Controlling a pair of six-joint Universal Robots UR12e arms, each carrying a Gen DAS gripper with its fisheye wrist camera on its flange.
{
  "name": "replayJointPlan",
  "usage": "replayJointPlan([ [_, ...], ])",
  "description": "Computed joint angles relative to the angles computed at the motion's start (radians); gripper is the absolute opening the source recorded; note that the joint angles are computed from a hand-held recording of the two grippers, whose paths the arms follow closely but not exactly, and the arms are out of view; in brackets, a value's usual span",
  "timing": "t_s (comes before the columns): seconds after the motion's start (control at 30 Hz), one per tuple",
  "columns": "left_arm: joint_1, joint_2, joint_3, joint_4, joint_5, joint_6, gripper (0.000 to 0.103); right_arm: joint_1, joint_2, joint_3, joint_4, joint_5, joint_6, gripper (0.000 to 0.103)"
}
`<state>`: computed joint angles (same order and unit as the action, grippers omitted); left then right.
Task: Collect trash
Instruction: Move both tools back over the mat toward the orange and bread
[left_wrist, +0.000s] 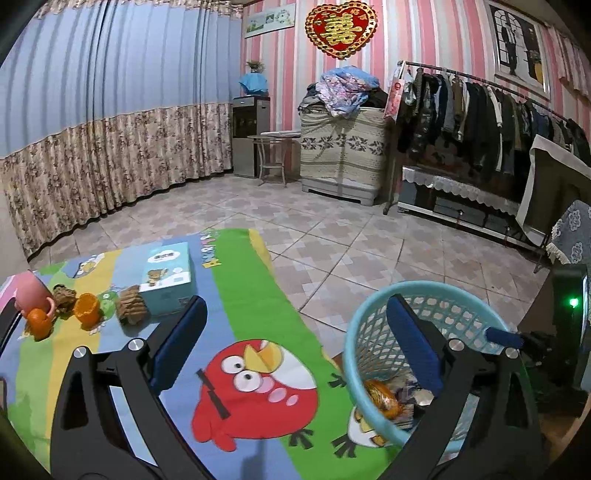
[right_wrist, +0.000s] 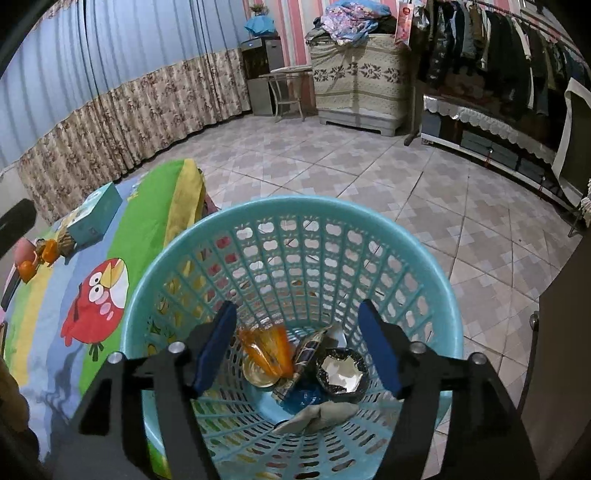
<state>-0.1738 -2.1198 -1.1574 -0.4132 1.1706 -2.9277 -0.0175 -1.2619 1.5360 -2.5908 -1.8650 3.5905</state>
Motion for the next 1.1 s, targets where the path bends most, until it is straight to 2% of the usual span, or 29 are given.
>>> replayJointPlan([
  [0.17,0.019,0.004,-0.005,0.014,0.007,-0.016,0.097,0.007,0.003,-0.007,-0.013,-0.047,-0.006,0.088],
  [0.47,0.052,0.014,-0.017,0.014,0.016,-0.042,0.097,0.018,0.001,-0.007,-0.039,-0.106,0.006,0.092],
  [0.77,0.11,0.013,-0.021,0.013,0.04,-0.057,0.097,0.038,0.01,-0.016,-0.054,-0.152,0.01,0.092],
  [1.03,0.181,-0.026,0.058,-0.035,0.085,-0.062,0.097,0.068,0.021,-0.041,-0.067,-0.192,0.019,0.093],
  [1.1,0.197,-0.045,0.093,-0.048,0.103,-0.058,0.097,0.078,0.028,-0.053,-0.069,-0.21,0.011,0.098],
])
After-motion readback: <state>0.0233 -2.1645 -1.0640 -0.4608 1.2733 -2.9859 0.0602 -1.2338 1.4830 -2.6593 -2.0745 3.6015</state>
